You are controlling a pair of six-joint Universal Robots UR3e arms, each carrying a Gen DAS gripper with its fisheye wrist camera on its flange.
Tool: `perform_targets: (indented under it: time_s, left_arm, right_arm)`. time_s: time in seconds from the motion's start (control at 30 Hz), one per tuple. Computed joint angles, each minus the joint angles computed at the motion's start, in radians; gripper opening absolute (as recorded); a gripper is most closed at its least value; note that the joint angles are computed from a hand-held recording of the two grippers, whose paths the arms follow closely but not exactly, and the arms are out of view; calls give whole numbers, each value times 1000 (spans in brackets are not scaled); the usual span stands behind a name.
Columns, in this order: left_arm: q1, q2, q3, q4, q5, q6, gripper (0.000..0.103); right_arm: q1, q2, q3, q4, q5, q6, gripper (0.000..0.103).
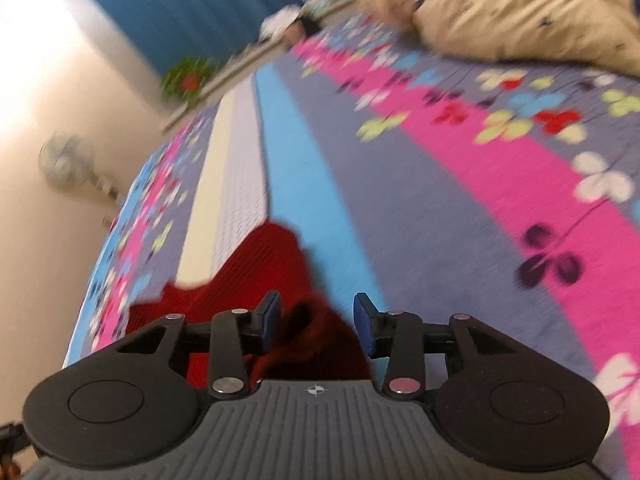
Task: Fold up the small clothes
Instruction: 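Lower the folded hem onto the sweater and open both tools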
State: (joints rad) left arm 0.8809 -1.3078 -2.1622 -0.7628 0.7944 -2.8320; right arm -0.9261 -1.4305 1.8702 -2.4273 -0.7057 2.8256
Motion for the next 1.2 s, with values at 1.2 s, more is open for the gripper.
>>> perform_targets:
  time_s: [1.2]
  left_arm:
    - [-365, -295, 131, 301, 276, -120, 74]
  right_arm:
    - [150, 53, -17, -141, -134, -112, 56]
